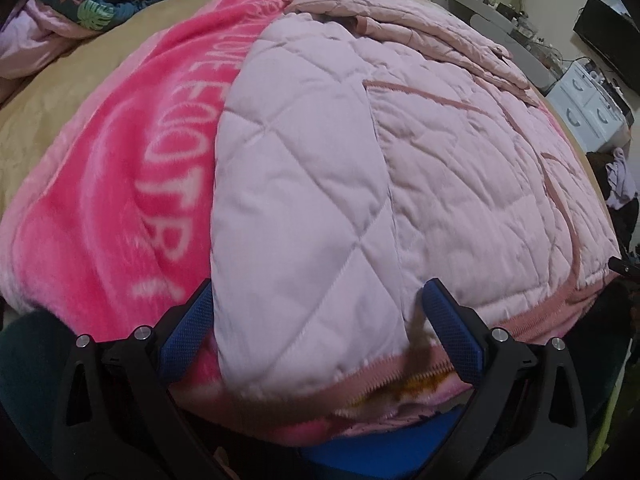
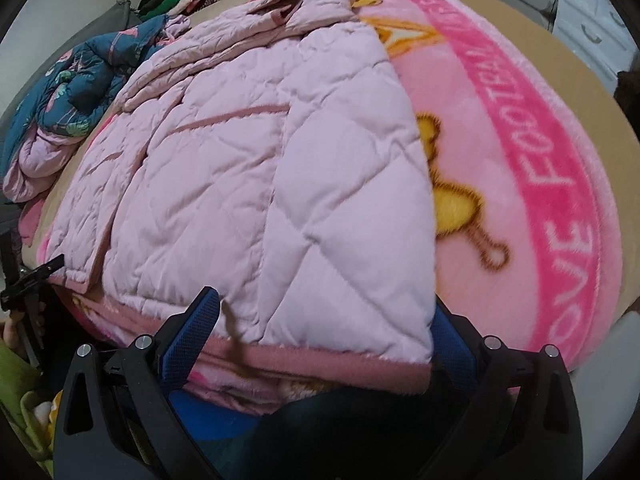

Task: Fold large clothes
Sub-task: 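Grasp the ribbed hem with the left gripper while the right gripper grasps it too, then lift the hem with both grippers and fold it toward the collar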

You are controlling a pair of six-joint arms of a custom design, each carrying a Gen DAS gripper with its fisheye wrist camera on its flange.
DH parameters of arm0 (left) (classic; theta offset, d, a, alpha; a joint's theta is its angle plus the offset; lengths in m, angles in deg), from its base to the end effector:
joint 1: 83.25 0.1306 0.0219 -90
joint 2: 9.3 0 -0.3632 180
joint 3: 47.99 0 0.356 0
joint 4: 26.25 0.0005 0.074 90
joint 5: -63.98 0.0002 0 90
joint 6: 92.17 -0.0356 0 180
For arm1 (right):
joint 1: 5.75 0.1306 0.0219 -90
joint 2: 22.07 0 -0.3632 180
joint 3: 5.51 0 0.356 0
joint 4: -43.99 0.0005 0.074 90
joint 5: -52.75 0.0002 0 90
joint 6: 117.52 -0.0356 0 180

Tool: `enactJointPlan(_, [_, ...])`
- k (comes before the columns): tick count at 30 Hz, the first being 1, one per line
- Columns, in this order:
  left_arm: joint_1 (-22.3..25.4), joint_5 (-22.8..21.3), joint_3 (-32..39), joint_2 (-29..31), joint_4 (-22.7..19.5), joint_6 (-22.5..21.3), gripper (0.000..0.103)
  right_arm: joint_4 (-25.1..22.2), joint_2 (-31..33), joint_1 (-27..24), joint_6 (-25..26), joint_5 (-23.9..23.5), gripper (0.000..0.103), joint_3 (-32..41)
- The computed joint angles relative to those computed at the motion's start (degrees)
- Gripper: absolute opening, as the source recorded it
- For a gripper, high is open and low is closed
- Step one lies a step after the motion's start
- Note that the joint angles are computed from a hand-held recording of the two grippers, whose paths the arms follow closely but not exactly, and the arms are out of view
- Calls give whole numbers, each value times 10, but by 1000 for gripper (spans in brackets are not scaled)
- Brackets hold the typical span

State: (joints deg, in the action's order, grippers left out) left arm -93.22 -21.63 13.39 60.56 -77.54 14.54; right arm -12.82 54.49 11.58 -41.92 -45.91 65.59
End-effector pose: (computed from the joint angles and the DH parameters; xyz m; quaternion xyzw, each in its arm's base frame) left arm 0.2988 -0.0558 0.3244 -0.0467 0.9636 -0.0961 0.2450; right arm 0.3255 0.1067 0.3532 -0.0428 0.9673 0.1358 0.2098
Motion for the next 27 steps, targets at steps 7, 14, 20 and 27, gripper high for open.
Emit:
enactJointPlan(7, [17, 34, -12, -7, 13, 16, 95, 17, -30, -18, -17, -25, 55, -29])
enactJointPlan(14, [20, 54, -17, -6, 39, 26, 89, 58, -69, -33, -21, -62, 26, -47])
enactJointPlan(20, [27, 69, -16, -19, 59, 39, 30, 79, -67, -38, -12, -84, 23, -33])
enactJointPlan(27, [9, 50, -1, -37, 64, 18, 12, 36, -32, -30, -9, -81, 49, -21])
